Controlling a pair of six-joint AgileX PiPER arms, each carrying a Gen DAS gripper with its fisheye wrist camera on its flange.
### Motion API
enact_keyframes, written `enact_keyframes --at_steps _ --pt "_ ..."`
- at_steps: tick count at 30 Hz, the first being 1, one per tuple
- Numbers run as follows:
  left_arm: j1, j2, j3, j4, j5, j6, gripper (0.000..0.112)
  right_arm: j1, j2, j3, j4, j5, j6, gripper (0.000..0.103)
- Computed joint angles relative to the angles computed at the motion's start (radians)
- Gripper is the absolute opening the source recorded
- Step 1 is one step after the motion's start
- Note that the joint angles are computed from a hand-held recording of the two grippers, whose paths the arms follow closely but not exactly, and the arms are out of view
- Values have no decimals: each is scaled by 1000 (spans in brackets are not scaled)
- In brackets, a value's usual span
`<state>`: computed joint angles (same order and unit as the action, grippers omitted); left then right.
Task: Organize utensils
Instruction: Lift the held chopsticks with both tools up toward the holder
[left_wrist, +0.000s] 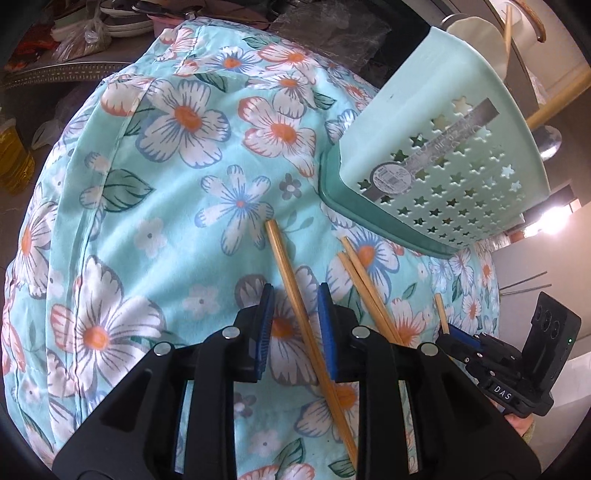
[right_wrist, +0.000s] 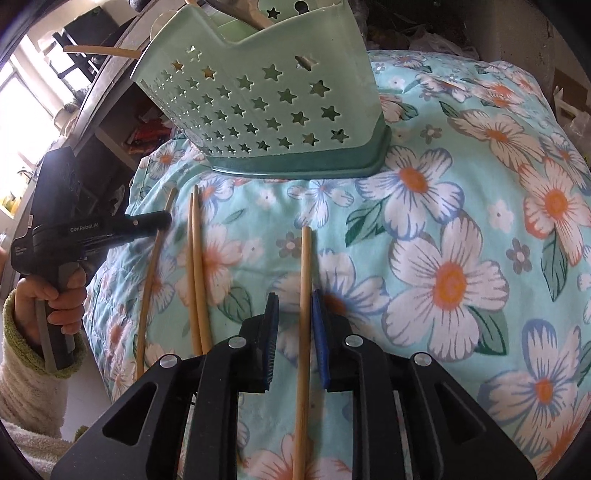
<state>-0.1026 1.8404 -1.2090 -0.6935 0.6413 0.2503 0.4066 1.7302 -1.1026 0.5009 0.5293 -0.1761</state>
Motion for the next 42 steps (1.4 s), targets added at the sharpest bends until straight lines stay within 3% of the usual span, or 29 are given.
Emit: enact_keyframes --at_steps 4,8,13,29,42 --pt "4 25 -23 0 -15 -23 16 17 36 -41 -45 -19 50 17" --pt "20 28 -29 -6 -10 -28 10 31 62 -68 -87 -34 106 7" --pt "32 -10 9 -24 -36 -12 9 35 35 -45 -106 -68 144 7" --pt "67 -290 186 -122 -74 136 9 40 -156 58 -168 -206 287 7" --pt "35 -508 247 -173 -157 224 5 53 -322 95 -271 -262 405 7"
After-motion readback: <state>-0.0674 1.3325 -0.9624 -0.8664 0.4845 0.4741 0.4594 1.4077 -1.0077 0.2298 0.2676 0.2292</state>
